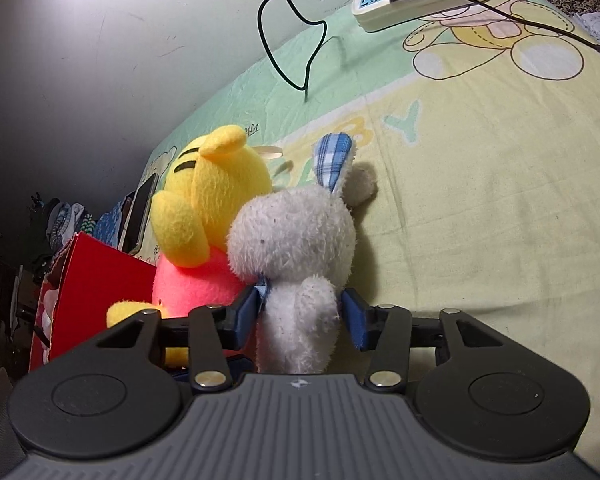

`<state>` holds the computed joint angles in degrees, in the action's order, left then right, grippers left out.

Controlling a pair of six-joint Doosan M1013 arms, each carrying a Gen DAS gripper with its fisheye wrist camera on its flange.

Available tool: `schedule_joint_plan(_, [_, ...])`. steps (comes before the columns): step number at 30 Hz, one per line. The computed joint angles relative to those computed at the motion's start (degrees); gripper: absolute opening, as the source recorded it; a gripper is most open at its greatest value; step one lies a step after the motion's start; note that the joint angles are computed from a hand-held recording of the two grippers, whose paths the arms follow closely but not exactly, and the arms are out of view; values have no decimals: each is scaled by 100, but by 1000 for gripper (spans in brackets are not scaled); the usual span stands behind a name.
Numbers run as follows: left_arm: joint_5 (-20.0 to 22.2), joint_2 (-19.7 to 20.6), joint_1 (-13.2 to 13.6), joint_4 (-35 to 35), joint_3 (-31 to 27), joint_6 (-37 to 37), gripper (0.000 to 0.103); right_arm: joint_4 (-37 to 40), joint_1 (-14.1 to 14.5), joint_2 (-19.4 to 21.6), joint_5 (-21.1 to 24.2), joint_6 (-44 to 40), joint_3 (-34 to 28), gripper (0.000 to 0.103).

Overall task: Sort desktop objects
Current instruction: 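Move the right gripper down to the white bear with blue bow, then grasp the white bear with the right gripper and lift it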

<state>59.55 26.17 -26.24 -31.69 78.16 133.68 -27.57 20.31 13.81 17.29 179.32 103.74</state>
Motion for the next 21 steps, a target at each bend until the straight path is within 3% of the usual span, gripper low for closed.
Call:
schedule_joint_plan(3, [47, 16, -4, -49, -21, 65, 70, 60, -22, -57, -153, 76, 92, 38])
schedule_joint_plan(7, [125, -45, -1, -213, 41, 318, 65, 97, -19, -201, -282, 289, 247, 35])
schedule_joint_plan(11, [284, -148, 61, -446, 158, 640, 65, 240, 63, -415, -249, 273, 430, 35])
schedule_joint_plan(17, [1089, -128, 200, -718, 226, 811, 66, 695, 199, -781, -325, 409, 880, 35])
schedule_joint_plan(21, [1034, -188, 118, -599, 346, 972, 66, 627, 331, -879, -173, 645, 1013, 39])
